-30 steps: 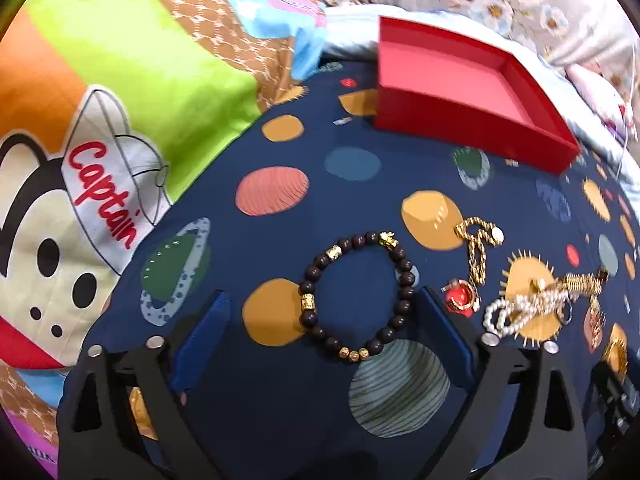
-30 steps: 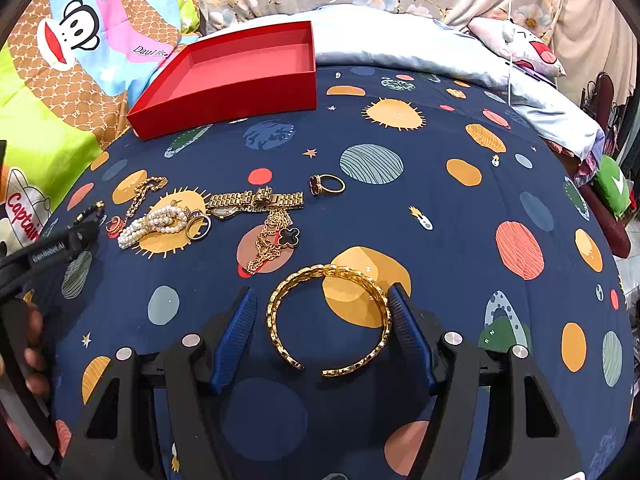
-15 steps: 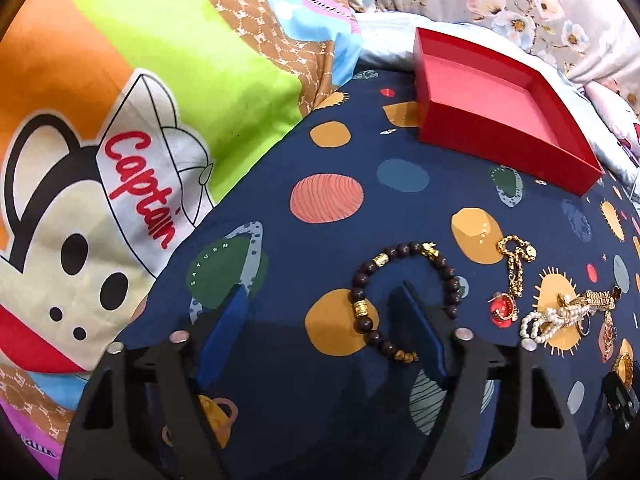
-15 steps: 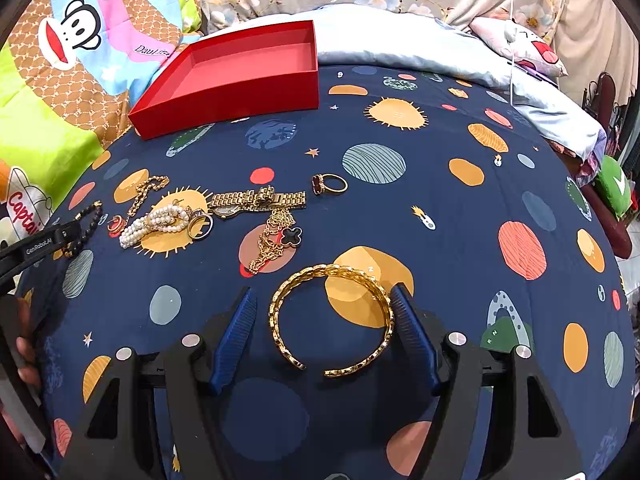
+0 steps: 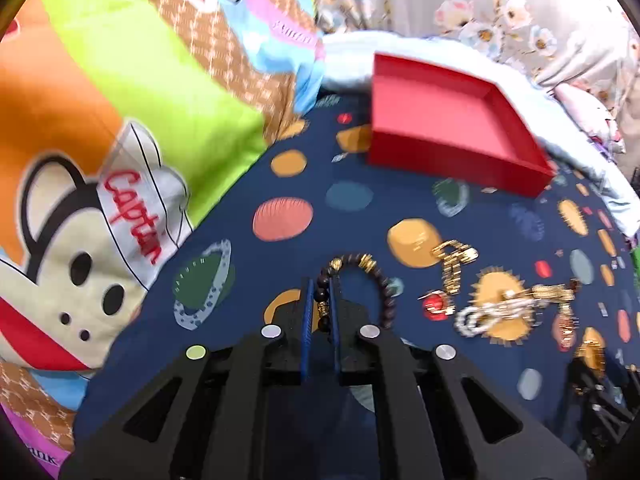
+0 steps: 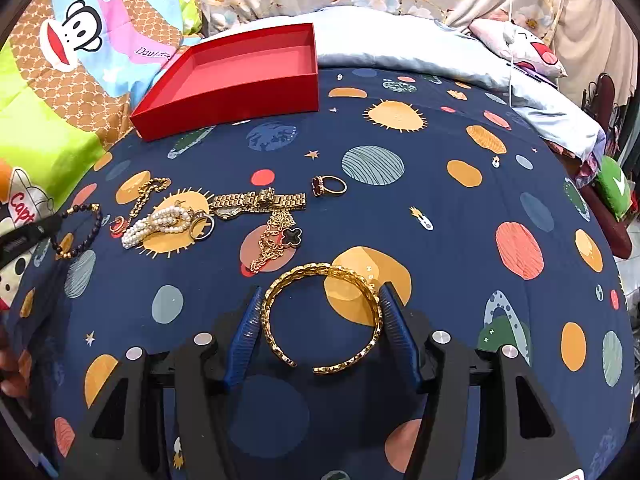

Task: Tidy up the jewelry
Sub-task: 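Carry the bracelet and bangle into the red box and open both tools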

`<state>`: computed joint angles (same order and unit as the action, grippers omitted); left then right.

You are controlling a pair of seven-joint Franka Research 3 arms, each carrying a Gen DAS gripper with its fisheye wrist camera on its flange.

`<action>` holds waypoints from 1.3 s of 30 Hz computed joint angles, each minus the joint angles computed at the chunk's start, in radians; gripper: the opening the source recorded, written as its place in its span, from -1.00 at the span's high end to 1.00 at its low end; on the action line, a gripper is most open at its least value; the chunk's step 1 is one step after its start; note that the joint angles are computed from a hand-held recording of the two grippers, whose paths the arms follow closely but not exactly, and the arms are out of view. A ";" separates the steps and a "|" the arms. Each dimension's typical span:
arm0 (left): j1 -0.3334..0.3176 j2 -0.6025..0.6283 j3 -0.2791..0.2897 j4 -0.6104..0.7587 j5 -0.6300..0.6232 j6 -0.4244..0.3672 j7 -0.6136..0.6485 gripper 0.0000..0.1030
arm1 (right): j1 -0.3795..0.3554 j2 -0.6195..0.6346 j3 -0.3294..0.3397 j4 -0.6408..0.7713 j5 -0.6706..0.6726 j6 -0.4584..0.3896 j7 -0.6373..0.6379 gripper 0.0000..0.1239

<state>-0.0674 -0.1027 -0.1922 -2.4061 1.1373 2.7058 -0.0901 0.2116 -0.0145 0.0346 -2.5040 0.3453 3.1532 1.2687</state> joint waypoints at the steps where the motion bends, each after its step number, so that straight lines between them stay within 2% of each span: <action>1: -0.001 -0.020 -0.001 -0.007 0.008 0.008 -0.002 0.86 | 0.010 -0.003 -0.002 0.001 0.056 -0.003 -0.046 0.07; 3: -0.001 -0.049 -0.005 -0.015 0.011 0.030 0.004 0.86 | 0.028 -0.014 -0.008 0.001 0.154 -0.010 -0.131 0.07; 10: 0.017 -0.101 -0.029 0.016 0.031 0.064 0.025 0.86 | 0.070 -0.052 -0.034 0.028 0.313 -0.028 -0.286 0.07; 15: 0.034 -0.060 -0.028 0.104 0.050 0.097 0.063 0.86 | 0.087 -0.027 -0.045 0.155 0.439 -0.057 -0.432 0.07; 18: 0.037 0.013 -0.014 0.205 0.052 0.104 0.109 0.86 | 0.063 0.028 -0.028 0.276 0.520 -0.106 -0.509 0.07; 20: 0.028 0.063 -0.006 0.273 0.074 0.083 0.120 0.86 | 0.035 0.081 -0.010 0.372 0.543 -0.155 -0.524 0.07; 23: 0.009 0.152 0.021 0.387 0.095 0.063 0.149 0.86 | 0.005 0.177 0.017 0.509 0.495 -0.180 -0.486 0.07; 27: -0.021 0.281 0.071 0.541 0.057 0.065 0.225 0.86 | -0.005 0.324 0.022 0.706 0.352 -0.214 -0.363 0.07; 34: -0.040 0.493 0.134 0.781 -0.122 0.089 0.402 0.86 | 0.001 0.582 0.010 1.062 0.135 -0.325 -0.160 0.06; 39: -0.073 0.612 0.179 0.922 -0.212 0.046 0.500 0.86 | -0.003 0.743 0.009 1.289 0.033 -0.434 -0.047 0.06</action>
<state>-0.1403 0.5095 -0.0131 -1.4837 0.9258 2.7521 0.4095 0.2089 0.7289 0.0436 -1.2152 0.3780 2.7190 1.2212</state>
